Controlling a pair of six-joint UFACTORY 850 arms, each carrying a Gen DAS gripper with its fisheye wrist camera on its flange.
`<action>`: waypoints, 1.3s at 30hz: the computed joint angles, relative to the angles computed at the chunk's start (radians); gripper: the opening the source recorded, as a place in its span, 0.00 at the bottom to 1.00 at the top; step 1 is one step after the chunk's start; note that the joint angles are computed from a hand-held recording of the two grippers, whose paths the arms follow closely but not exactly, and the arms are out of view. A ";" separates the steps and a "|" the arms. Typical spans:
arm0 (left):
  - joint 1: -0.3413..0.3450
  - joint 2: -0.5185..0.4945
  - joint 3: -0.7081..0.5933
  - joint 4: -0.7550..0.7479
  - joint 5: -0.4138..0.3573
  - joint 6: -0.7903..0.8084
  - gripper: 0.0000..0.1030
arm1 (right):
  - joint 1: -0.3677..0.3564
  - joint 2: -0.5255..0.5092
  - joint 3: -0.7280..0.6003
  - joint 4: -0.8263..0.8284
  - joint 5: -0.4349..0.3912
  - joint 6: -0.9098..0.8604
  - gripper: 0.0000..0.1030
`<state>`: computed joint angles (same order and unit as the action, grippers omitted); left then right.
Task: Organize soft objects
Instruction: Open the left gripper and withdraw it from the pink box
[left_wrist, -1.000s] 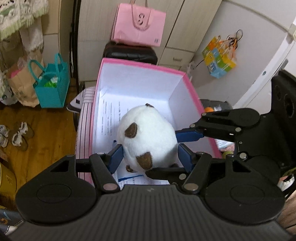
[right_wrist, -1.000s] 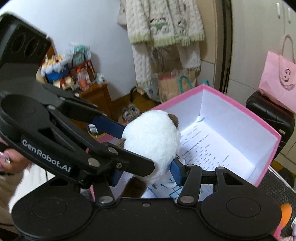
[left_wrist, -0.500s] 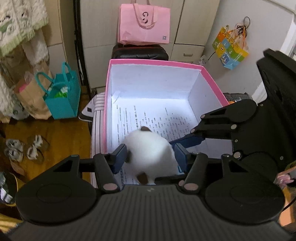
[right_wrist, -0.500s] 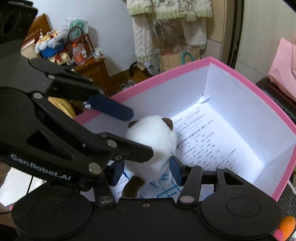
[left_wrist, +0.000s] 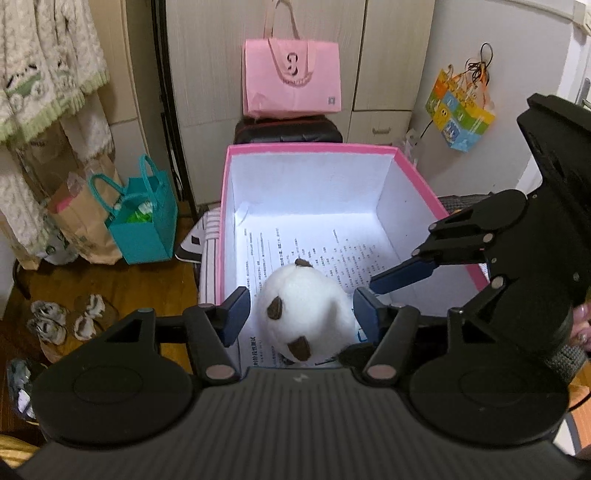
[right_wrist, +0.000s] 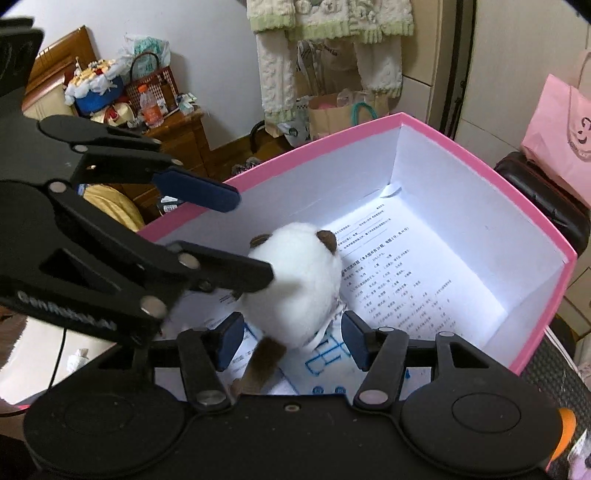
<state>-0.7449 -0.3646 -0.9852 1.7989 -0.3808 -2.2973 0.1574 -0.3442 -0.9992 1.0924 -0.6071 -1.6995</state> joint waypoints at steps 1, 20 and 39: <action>-0.005 0.008 0.005 -0.002 -0.008 0.005 0.60 | -0.006 0.011 0.011 0.010 0.001 -0.010 0.62; -0.174 0.160 0.106 -0.077 -0.165 0.078 0.68 | -0.155 0.319 0.248 0.228 -0.067 -0.275 0.62; -0.318 0.170 0.086 -0.180 -0.200 0.228 0.76 | -0.388 0.555 0.436 0.289 -0.144 -0.420 0.63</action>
<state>-1.0631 -0.1945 -0.8987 1.6194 -0.5812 -2.0697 -0.2311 0.2112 -0.5634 1.3818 -0.7507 -2.1197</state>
